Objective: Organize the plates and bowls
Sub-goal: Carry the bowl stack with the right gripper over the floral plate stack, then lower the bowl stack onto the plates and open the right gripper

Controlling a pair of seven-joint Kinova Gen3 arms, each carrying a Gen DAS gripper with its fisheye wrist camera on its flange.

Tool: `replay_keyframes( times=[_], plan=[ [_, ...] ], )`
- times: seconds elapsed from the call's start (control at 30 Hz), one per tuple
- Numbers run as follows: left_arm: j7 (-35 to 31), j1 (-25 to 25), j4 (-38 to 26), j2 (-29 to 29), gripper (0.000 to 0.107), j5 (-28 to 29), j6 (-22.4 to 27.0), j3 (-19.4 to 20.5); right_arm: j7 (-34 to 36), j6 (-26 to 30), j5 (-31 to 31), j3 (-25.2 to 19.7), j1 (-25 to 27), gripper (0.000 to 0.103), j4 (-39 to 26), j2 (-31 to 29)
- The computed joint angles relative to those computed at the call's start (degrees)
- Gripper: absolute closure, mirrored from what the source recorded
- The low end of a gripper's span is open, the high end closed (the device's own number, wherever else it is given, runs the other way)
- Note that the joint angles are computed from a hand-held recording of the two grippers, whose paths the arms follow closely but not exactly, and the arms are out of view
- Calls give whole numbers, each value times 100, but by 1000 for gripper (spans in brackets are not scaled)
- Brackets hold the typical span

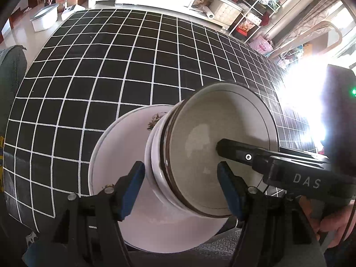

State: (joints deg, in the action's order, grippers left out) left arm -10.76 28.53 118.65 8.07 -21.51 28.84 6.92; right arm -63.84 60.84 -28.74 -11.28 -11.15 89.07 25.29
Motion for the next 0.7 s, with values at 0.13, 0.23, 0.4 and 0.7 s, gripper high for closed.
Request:
replay_keyframes(
  times=[0.13, 0.23, 0.4, 0.7],
  plan=[
    [26, 23, -47, 43, 42, 7, 48, 2, 1, 115, -81, 4, 78, 67, -33, 52],
    [116, 87, -48, 27, 42, -57, 104, -2, -15, 89, -38, 17, 45, 67, -1, 18],
    [358, 169, -62, -91, 42, -241, 341, 44, -96, 35, 5, 44, 12, 67, 88, -69],
    [956, 259, -156, -315, 42, -650, 814, 355, -175, 48, 59, 76, 10, 66, 153, -186]
  ],
)
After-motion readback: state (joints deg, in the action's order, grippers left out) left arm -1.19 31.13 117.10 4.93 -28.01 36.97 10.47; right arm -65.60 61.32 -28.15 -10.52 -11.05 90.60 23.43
